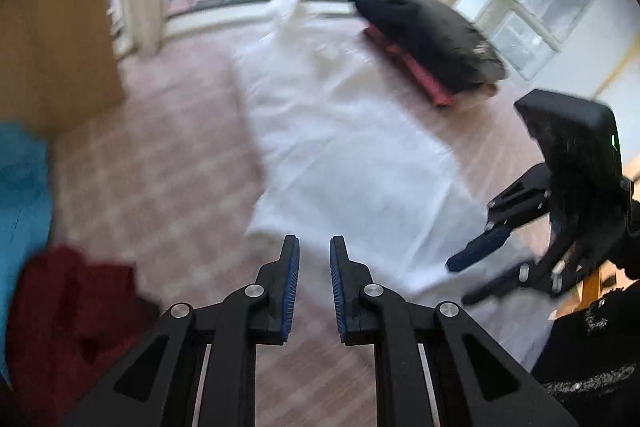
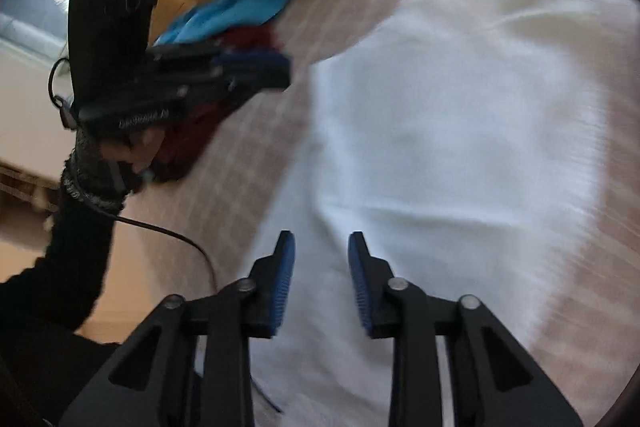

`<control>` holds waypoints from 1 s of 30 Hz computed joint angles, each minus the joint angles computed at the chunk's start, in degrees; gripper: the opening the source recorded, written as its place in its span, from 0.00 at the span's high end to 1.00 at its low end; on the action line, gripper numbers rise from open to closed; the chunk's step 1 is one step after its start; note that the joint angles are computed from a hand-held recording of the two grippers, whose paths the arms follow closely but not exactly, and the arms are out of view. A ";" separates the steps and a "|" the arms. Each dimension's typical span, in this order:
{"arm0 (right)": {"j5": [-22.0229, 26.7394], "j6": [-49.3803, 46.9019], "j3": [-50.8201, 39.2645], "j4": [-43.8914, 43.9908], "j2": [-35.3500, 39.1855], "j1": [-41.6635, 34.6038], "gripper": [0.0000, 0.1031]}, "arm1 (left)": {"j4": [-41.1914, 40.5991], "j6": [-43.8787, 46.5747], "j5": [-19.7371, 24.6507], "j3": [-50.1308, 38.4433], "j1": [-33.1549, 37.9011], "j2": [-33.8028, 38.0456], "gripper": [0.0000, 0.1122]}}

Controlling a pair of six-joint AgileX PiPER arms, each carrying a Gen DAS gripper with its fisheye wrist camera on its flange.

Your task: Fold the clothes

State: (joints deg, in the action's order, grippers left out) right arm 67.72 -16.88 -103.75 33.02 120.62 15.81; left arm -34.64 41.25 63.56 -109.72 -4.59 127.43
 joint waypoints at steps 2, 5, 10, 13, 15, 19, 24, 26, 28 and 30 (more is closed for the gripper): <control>-2.04 -0.19 6.90 -1.38 -3.36 -1.22 0.74 | 0.45 -1.09 2.82 -3.80 -1.95 3.93 0.88; -3.52 1.22 17.00 -7.75 -7.74 -1.06 0.74 | 5.53 -4.61 4.07 -7.20 -4.60 8.00 0.87; -6.82 3.03 37.08 -10.17 -25.31 -7.85 0.73 | 8.05 -7.29 -1.55 4.26 -4.33 -0.35 0.88; -6.27 -0.11 44.04 -4.54 -31.75 -11.38 0.73 | 5.37 -2.50 -4.41 17.80 -5.00 -11.43 0.81; -8.00 -0.25 48.02 -4.28 -34.00 -10.31 0.73 | 4.33 -1.05 -5.91 25.94 -6.37 -18.16 0.78; -11.69 -2.51 53.57 -1.87 -32.86 -7.36 0.73 | 0.37 -1.25 -7.64 37.70 -9.50 -26.57 0.78; -14.44 -5.65 55.67 0.55 -34.40 -6.84 0.95 | -0.85 -5.00 -12.24 47.49 -14.80 -32.94 0.78; -12.24 -9.80 55.82 3.70 -34.77 -9.60 0.97 | -2.52 -5.91 -14.15 50.00 -16.60 -33.50 0.78; -9.97 -11.95 55.19 4.26 -35.06 -12.04 0.97 | -1.94 -7.46 -15.72 52.28 -18.10 -34.82 0.78; -8.16 -13.20 55.05 3.80 -35.87 -14.18 0.97 | -2.56 -8.77 -17.15 53.40 -19.45 -34.83 0.78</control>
State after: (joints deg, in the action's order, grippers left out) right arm 59.56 -30.08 -48.70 36.82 84.75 1.63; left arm -37.20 32.48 46.41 -56.32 -24.04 92.59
